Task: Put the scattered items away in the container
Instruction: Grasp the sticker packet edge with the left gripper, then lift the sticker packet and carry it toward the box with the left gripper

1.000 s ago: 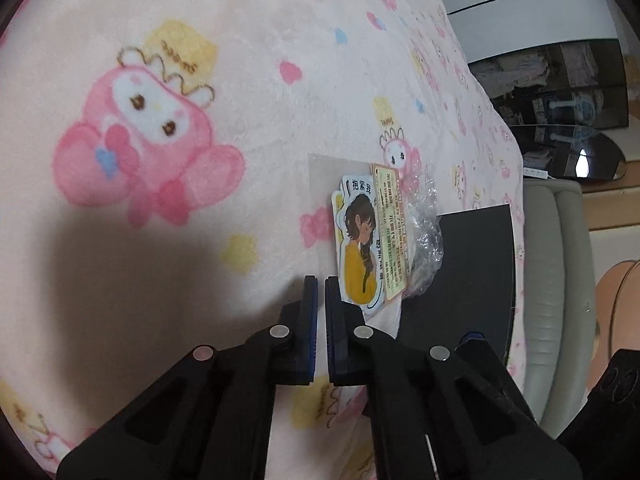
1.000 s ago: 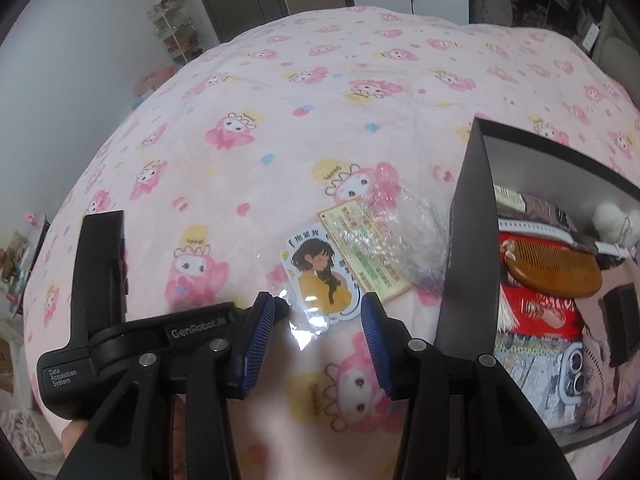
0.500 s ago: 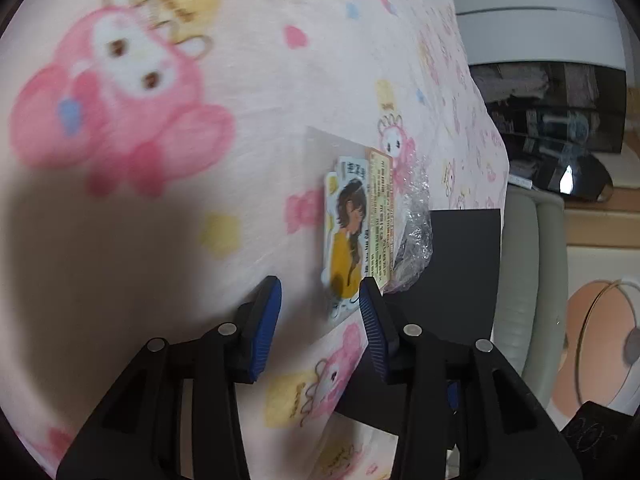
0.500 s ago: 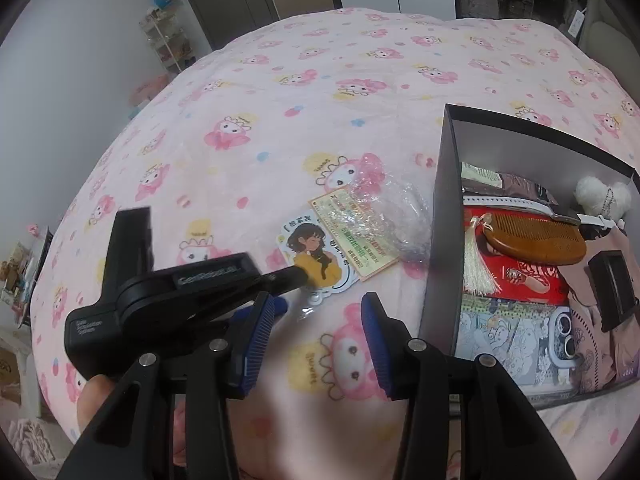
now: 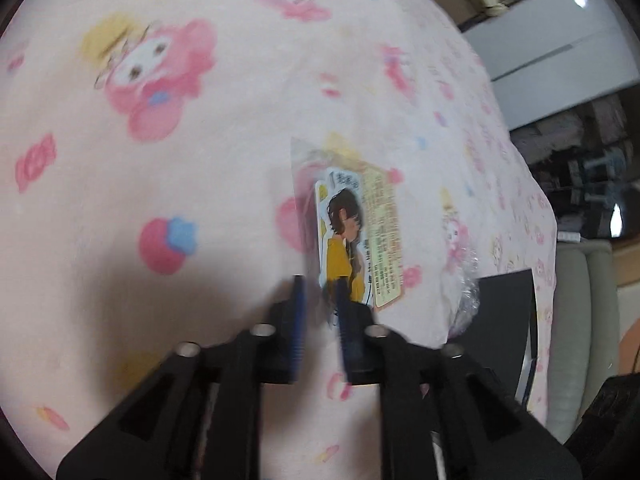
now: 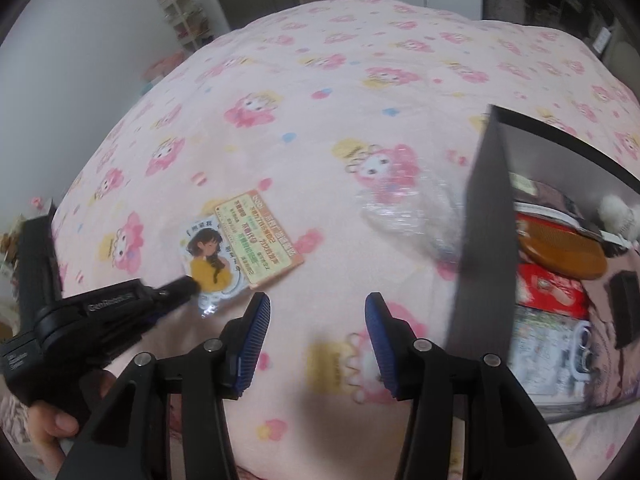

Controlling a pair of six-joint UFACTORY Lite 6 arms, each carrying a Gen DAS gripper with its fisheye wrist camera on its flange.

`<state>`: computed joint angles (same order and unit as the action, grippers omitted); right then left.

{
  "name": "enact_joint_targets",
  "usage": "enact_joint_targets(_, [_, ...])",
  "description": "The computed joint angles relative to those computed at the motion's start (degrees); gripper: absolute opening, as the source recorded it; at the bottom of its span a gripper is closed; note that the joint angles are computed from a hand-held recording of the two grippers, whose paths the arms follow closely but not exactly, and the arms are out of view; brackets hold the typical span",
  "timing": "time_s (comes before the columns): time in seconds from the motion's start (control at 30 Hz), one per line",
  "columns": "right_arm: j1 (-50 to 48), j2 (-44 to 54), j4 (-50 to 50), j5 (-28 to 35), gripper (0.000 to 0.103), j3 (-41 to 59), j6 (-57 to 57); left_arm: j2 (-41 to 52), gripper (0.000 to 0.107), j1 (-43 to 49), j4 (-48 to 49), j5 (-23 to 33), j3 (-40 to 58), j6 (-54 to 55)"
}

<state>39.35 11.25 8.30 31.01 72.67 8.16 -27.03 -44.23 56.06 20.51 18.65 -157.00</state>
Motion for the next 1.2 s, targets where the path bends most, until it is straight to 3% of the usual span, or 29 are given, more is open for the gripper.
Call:
enact_joint_targets(0.07, [1.0,4.5,4.6,-0.8,0.051,3.8,-5.7,2.1,0.032,0.3,3.3,-0.6,0.3,-3.6])
enact_joint_targets(0.13, [0.5,11.8,10.4,0.0,0.051,9.9,-11.6,3.2,0.034,-0.3,-2.2,3.0,2.2,2.5])
enact_joint_targets(0.3, [-2.1,29.4,14.1,2.3,0.051,26.6,-13.1,2.2,0.035,0.5,-5.3,6.6,1.6,4.2])
enact_joint_targets(0.4, [-3.5,37.3,20.7,7.3,0.052,34.3,-18.9,1.1,0.035,1.6,-4.0,7.2,0.5,2.9])
enact_joint_targets(0.5, [-4.2,33.8,30.3,7.2,0.051,27.9,-28.6,0.9,0.035,1.4,-3.1,8.2,0.8,2.7])
enact_joint_targets(0.6, [-4.5,28.7,38.4,11.9,0.048,20.5,-36.8,1.1,0.038,0.0,-4.6,11.0,2.0,3.2])
enact_joint_targets(0.7, [-3.5,23.1,38.7,14.1,0.048,14.3,-39.8,-0.5,0.04,-1.9,-6.2,14.3,1.7,2.5])
enact_joint_targets(0.8, [-2.9,20.6,34.9,10.8,0.048,13.4,-36.0,-0.5,0.04,-1.9,-8.9,15.9,1.6,3.9])
enact_joint_targets(0.97, [-0.8,26.7,24.1,3.3,0.048,19.7,-25.7,6.1,0.04,6.0,-12.0,9.8,3.3,12.0])
enact_joint_targets(1.07, [-2.1,31.0,30.4,7.3,0.035,23.4,-30.3,8.8,0.04,6.2,-9.3,6.5,5.1,13.5])
enact_joint_targets(1.2, [-3.8,22.5,37.2,8.3,0.029,13.9,-37.2,9.4,0.04,2.2,-11.7,6.1,6.9,17.5])
